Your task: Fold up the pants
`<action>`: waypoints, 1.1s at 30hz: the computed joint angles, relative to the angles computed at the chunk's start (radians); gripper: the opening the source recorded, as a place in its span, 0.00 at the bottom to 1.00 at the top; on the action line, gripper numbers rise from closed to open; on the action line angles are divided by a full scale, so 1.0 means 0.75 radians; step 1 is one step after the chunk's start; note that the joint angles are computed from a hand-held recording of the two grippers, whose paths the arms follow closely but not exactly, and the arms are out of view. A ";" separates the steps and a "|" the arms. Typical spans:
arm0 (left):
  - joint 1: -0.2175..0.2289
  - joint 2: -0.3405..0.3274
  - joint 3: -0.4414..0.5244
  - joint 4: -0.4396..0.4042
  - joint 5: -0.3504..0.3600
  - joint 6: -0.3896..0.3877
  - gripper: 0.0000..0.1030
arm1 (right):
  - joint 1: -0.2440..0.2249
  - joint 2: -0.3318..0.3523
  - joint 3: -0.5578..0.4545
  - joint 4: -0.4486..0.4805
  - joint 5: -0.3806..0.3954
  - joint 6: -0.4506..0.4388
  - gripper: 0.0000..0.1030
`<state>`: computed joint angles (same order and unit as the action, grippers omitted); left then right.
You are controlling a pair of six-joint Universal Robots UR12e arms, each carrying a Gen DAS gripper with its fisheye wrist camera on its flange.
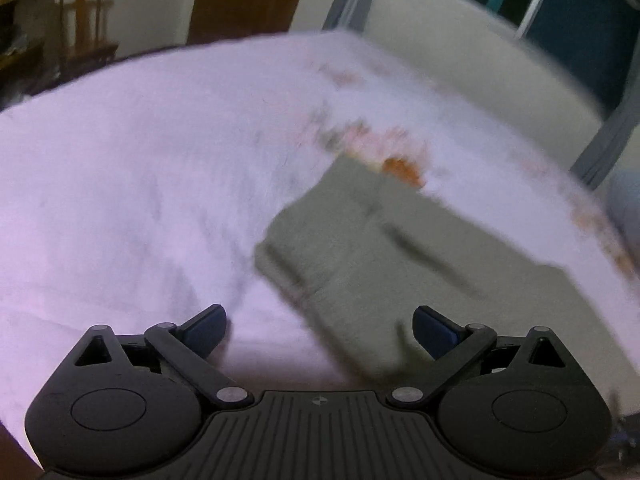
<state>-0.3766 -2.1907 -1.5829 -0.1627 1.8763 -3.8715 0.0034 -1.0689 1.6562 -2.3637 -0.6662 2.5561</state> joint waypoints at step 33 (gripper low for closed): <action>-0.159 -0.099 0.215 -0.175 0.031 0.206 1.00 | -0.461 -0.048 0.288 -1.078 -0.558 1.169 0.10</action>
